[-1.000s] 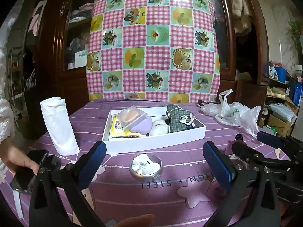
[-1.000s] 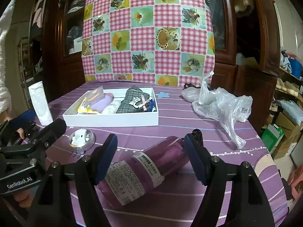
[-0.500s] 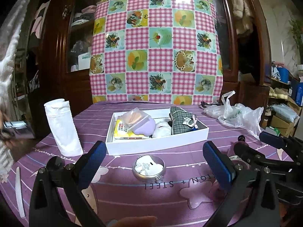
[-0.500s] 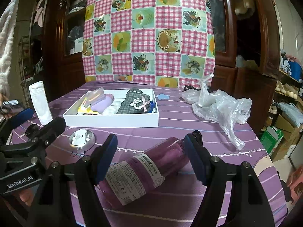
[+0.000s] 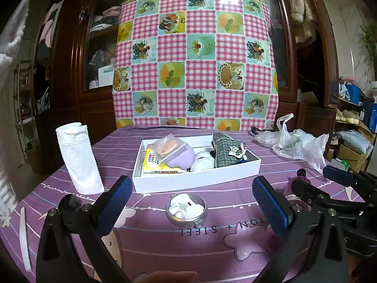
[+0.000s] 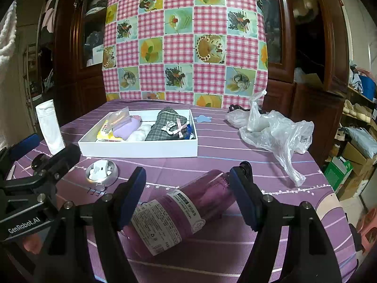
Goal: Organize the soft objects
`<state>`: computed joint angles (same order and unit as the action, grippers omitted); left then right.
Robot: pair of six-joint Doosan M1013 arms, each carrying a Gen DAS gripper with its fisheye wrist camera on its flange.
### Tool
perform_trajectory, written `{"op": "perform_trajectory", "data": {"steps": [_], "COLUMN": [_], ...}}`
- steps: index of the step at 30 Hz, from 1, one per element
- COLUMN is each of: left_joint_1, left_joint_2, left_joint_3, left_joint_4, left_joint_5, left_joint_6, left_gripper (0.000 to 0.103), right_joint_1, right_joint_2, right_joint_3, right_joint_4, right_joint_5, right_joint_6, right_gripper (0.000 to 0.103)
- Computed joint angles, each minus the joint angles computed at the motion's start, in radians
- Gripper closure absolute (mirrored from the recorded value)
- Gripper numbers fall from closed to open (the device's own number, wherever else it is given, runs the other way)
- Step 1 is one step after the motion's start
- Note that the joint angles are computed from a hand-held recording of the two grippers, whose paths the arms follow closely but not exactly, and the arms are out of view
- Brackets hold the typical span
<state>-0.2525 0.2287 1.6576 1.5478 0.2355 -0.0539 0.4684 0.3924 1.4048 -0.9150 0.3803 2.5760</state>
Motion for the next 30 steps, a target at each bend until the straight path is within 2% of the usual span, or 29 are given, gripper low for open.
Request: {"op": "perform_trajectory", "data": {"steps": [9,17,30], "left_joint_1": [0.001,-0.002,-0.004], "left_joint_2": [0.001,-0.001,-0.003], "left_joint_3": [-0.001,0.005,0.008], "left_joint_4": [-0.038,0.023,0.043], "left_joint_5": [-0.003,0.006,0.014], "left_joint_6": [0.037,-0.022,-0.046], "left_gripper": [0.000,0.000,0.000], "right_joint_1": [0.000,0.001,0.002], "right_joint_2": [0.001,0.002,0.002], "right_joint_3": [-0.001,-0.001,0.000], "right_joint_4": [0.017,0.003,0.002], "right_joint_5": [-0.001,0.000,-0.001], "right_joint_6": [-0.012,0.000,0.001], "right_gripper": [0.029,0.029,0.029]}}
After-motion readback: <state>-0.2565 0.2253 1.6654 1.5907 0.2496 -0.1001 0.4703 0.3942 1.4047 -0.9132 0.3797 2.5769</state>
